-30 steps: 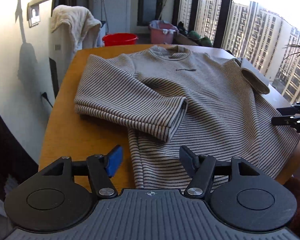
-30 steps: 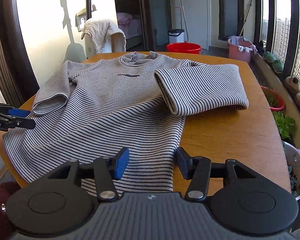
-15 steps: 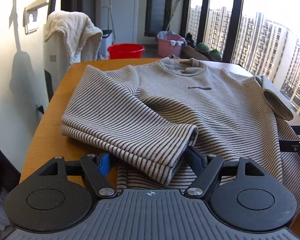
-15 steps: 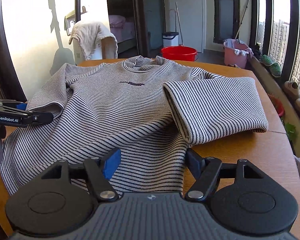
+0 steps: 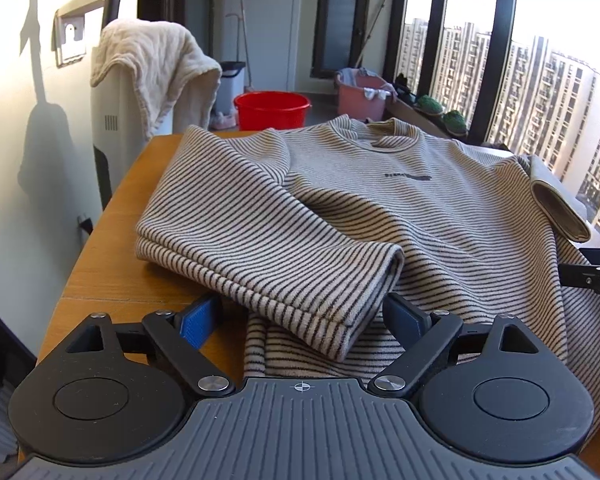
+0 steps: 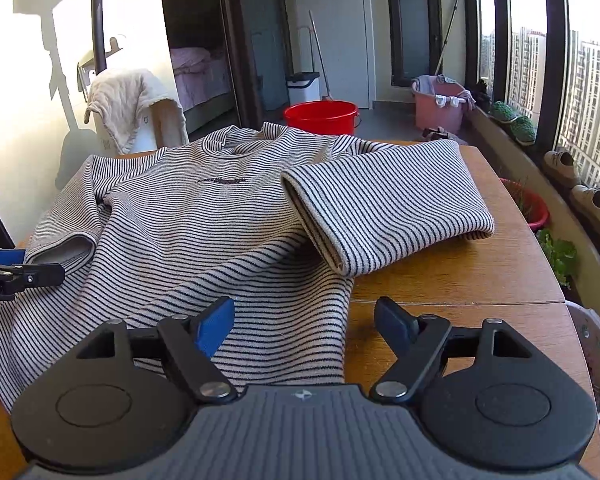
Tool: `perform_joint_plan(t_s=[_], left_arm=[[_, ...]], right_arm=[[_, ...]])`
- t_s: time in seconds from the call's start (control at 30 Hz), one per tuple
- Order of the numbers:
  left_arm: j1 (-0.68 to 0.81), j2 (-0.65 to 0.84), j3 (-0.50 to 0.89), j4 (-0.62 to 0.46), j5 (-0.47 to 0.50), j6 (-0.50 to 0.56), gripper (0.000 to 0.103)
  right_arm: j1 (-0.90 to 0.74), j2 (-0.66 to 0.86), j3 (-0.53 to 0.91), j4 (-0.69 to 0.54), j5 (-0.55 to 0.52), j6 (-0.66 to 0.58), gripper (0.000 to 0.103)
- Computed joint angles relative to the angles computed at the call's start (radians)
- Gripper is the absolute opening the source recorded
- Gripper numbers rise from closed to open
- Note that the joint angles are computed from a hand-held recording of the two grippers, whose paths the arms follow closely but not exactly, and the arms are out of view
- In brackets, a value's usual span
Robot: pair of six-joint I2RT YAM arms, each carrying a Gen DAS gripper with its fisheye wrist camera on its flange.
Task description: Fold clothes
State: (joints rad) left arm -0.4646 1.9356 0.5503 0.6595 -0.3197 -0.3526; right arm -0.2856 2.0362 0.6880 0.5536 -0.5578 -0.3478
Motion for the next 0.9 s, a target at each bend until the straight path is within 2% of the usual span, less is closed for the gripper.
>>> perform_joint_plan(t_s=[0.07, 0.13, 0.2, 0.23, 0.33, 0.43, 0.5, 0.6, 0.7, 0.8, 0.9], left_arm=[[-0.021, -0.030, -0.051, 0.024, -0.014, -0.009, 0.098], [-0.045, -0.064, -0.102, 0.033, -0.022, -0.014, 0.100], [-0.061, -0.106, -0.153, 0.023, -0.025, -0.019, 0.101], [-0.073, -0.129, -0.179, 0.013, -0.032, -0.026, 0.101], [-0.133, -0.226, -0.243, -0.073, -0.087, -0.089, 0.103], [-0.223, -0.393, -0.295, -0.237, -0.133, -0.207, 0.103], [-0.313, -0.513, -0.311, -0.359, -0.164, -0.308, 0.103], [-0.437, -0.571, -0.272, -0.508, -0.243, -0.424, 0.103], [-0.499, -0.521, -0.195, -0.616, -0.250, -0.526, 0.103], [-0.515, -0.433, -0.146, -0.625, -0.177, -0.569, 0.103], [-0.550, -0.331, -0.085, -0.665, -0.216, -0.605, 0.103]], right_arm=[[-0.019, -0.035, -0.073, 0.050, -0.008, 0.011, 0.083], [-0.051, -0.082, -0.144, 0.070, -0.031, -0.005, 0.092], [-0.090, -0.145, -0.212, 0.067, -0.075, -0.021, 0.103], [-0.120, -0.180, -0.241, 0.049, -0.110, -0.033, 0.103], [-0.190, -0.313, -0.310, -0.095, -0.186, -0.057, 0.103], [-0.211, -0.419, -0.333, -0.298, -0.179, -0.094, 0.103], [-0.180, -0.473, -0.361, -0.357, -0.119, -0.084, 0.103], [-0.113, -0.532, -0.399, -0.405, -0.004, -0.057, 0.103], [-0.055, -0.594, -0.494, -0.330, 0.090, -0.011, 0.103], [-0.020, -0.613, -0.543, -0.261, 0.156, 0.008, 0.103], [0.033, -0.603, -0.559, -0.211, 0.250, 0.018, 0.103]])
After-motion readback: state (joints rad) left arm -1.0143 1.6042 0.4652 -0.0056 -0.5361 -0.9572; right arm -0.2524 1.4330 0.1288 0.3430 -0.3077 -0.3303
